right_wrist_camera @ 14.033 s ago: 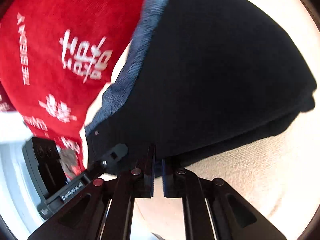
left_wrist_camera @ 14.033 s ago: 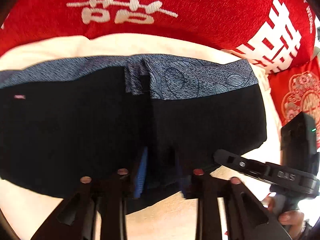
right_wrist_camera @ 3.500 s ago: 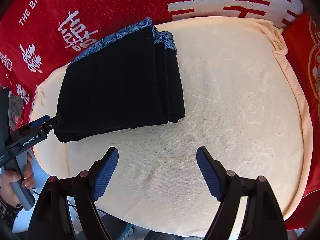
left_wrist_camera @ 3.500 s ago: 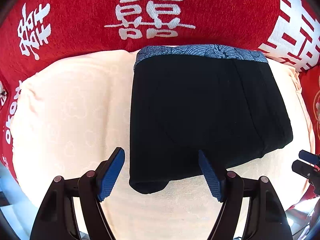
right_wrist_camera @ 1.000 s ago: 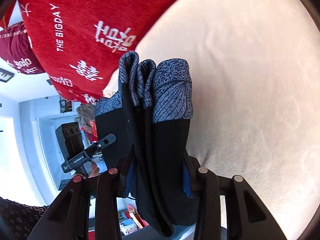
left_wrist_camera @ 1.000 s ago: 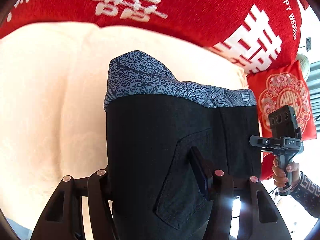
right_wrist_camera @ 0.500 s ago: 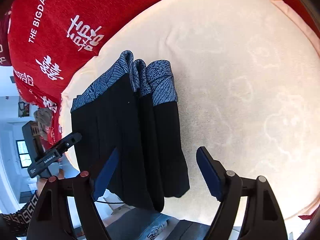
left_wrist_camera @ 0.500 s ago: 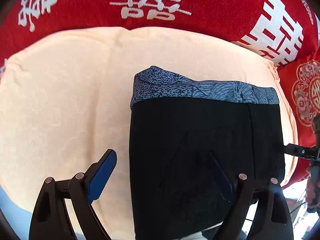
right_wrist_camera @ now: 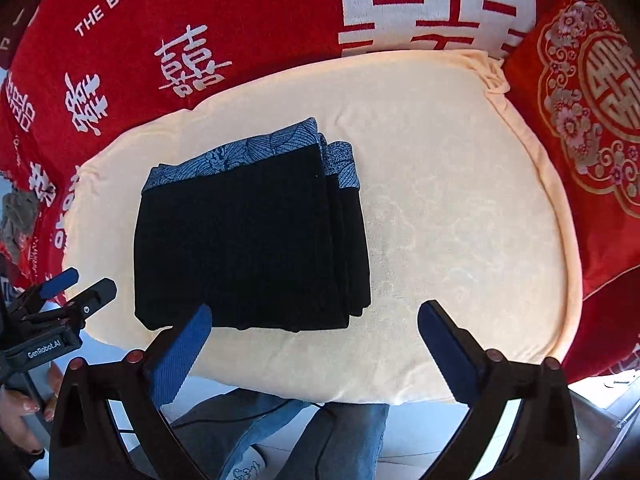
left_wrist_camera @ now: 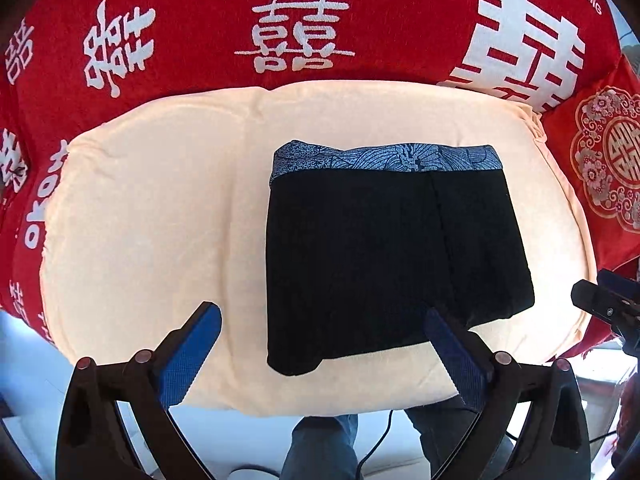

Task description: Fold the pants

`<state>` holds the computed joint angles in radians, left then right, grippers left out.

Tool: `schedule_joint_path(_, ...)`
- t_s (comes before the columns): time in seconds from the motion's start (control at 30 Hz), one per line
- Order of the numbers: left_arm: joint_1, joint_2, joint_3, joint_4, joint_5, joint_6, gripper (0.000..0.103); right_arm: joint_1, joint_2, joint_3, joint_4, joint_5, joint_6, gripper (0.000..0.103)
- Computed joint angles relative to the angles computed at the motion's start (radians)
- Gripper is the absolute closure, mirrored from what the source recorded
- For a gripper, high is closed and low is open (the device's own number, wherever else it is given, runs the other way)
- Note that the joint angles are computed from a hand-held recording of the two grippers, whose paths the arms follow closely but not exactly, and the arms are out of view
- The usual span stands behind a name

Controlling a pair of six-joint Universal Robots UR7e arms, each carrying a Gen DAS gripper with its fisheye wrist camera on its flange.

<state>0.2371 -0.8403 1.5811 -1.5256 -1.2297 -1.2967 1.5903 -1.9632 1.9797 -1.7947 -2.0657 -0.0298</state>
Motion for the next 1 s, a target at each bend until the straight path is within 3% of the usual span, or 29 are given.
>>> schedule_joint_path(0.1,-0.019,0.006,-0.044,0.077,-0.004,-0.023,0.0,0.078,0.006,-0.025,0.07,-0.067,0.091,0.0)
schedule_joint_path(0.3,-0.049,-0.013,-0.093,0.154,0.011,-0.053,0.0,0.19,0.003,-0.067,0.17,-0.106,0.248,0.0)
schedule_joint_path(0.53,-0.071,-0.029,-0.131,0.229,0.018,-0.053,0.0,0.263,0.019,-0.102,0.251,-0.139,0.368,0.0)
schedule_joint_path(0.73,-0.086,-0.02,-0.152,0.24,-0.004,-0.08,0.0,0.299,0.044,-0.126,0.29,-0.171,0.382,0.0)
schedule_joint_path(1.0,-0.101,0.033,-0.21,0.286,-0.04,-0.123,0.0,0.293,0.048,-0.141,0.308,-0.182,0.301,0.0)
